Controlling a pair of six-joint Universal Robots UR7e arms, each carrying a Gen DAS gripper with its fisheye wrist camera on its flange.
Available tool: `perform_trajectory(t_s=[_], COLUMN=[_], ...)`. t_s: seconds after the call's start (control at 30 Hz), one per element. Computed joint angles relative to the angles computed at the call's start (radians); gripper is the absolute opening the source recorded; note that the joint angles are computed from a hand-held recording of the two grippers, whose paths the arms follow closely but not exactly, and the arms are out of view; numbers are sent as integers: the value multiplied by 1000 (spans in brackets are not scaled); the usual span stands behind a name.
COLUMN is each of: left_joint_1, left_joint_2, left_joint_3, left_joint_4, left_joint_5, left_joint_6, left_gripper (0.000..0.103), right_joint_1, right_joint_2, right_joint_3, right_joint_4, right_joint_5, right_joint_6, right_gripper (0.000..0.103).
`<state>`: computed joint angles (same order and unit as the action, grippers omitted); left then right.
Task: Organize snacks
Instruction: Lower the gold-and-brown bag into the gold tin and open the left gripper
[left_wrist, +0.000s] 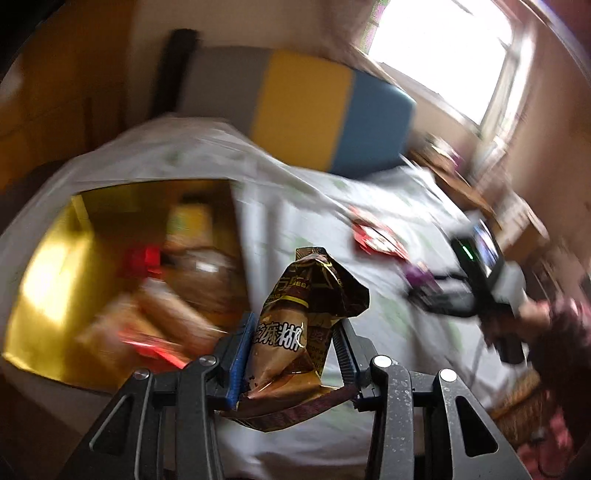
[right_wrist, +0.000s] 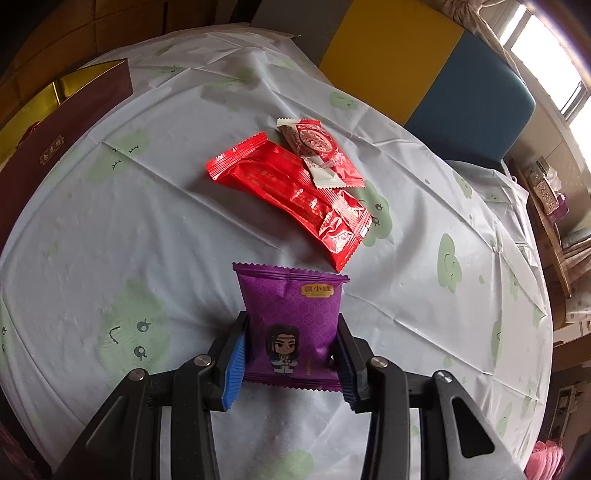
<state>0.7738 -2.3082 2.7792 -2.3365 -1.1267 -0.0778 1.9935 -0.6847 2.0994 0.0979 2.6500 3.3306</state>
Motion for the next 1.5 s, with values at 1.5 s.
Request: perform_trajectory(t_s=[1.5], left_joint_1=[488], left_joint_2=[671], left_joint_3=[-318], left_joint_4=[-432], left_joint_5=[171], left_joint_6=[16], left_gripper=[39], right_joint_1=[41], right_joint_2=[68], right_joint_3=[-44], right_joint_4=[75], right_joint_5=[68], right_joint_6=[23], right_gripper=[42])
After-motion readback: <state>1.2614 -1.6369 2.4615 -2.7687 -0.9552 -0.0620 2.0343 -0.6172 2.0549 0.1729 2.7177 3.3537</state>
